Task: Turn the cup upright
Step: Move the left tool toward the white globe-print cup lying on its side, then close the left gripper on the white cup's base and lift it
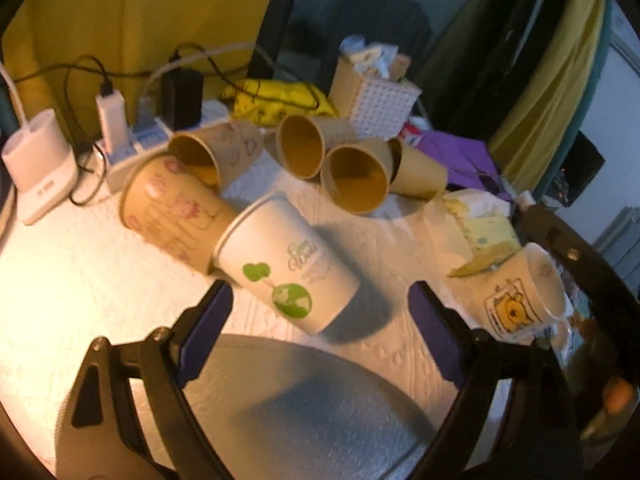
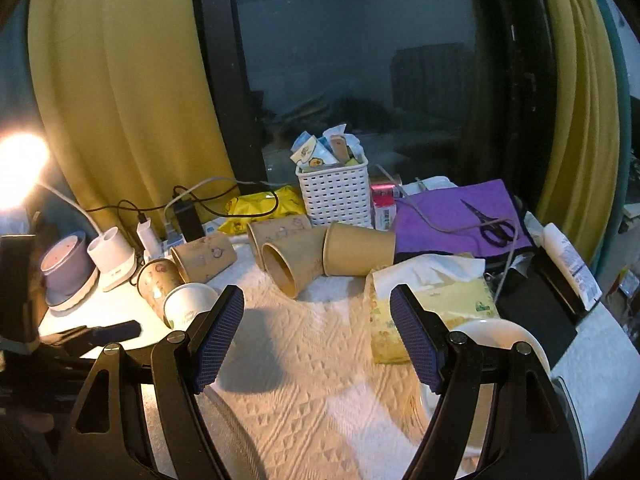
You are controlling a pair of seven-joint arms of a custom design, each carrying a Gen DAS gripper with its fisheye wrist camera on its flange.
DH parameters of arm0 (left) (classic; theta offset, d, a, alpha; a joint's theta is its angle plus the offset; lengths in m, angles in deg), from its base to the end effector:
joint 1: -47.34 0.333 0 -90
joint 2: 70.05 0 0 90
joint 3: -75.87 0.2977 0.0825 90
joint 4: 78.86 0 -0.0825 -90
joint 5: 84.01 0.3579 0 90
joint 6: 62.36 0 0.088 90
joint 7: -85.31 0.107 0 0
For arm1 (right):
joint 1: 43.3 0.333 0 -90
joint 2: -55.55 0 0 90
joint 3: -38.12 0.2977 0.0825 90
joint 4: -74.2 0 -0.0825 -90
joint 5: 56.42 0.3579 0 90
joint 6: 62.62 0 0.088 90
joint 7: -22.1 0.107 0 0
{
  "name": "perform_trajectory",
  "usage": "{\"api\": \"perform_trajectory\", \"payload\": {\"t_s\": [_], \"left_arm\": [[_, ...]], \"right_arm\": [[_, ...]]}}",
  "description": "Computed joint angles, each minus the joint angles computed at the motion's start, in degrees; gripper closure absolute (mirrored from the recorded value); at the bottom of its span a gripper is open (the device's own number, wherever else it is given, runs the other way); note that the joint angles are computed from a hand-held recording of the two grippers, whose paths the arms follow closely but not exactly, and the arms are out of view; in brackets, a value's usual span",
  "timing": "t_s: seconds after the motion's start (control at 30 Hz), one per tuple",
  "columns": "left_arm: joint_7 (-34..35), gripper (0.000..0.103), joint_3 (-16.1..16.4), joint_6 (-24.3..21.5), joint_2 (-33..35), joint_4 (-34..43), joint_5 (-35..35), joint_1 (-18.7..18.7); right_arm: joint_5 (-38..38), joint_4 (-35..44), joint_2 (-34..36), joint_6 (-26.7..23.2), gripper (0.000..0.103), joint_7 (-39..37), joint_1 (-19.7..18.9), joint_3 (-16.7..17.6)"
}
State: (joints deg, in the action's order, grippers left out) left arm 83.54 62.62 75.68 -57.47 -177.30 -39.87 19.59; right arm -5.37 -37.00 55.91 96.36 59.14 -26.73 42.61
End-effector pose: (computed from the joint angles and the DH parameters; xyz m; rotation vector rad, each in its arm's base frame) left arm 0.4903 -0.4048 0.5037 -2.2163 1.3999 -0.8817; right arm 0.5534 0.1765 0.5527 -1.9250 1.0377 -0.4215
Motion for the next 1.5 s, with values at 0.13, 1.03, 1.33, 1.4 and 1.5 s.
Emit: {"api": "perform_trajectory", "payload": {"t_s": [0.13,1.03,1.33,1.4,1.5], "left_arm": [[0.42,0.013,0.43,-1.64,3.19,3.54,-3.19,0.3],[1.7,0.037,1.49,7.51,0.89,-1.96,-4.08,0.7],[0.85,0.037,-2.36,9.44,-11.16,-15.64,2.87,1.19],[-0.11,0.037,-3.68,10.08,-14.53,-19.57,4.53,1.69],[0.04,0.037,-5.51,12.2,-19.18,-25.01,5.91,2.62]], "right_arm": [[0.2,1.54,1.26,-1.05,0.025,-0.31,-0.2,0.12],[-5.41,-2.36,-1.74,0.87,0.025,4.15,0.25,0.63],[-8.13,-11.55,-10.55,3.47,0.025,8.13,3.6,0.01],[-8.39,-13.89,-12.89,3.09,0.025,8.72,4.8,-0.21],[-8.58,-17.1,-16.06,2.25,0.025,9.73,6.71,-0.34]]}}
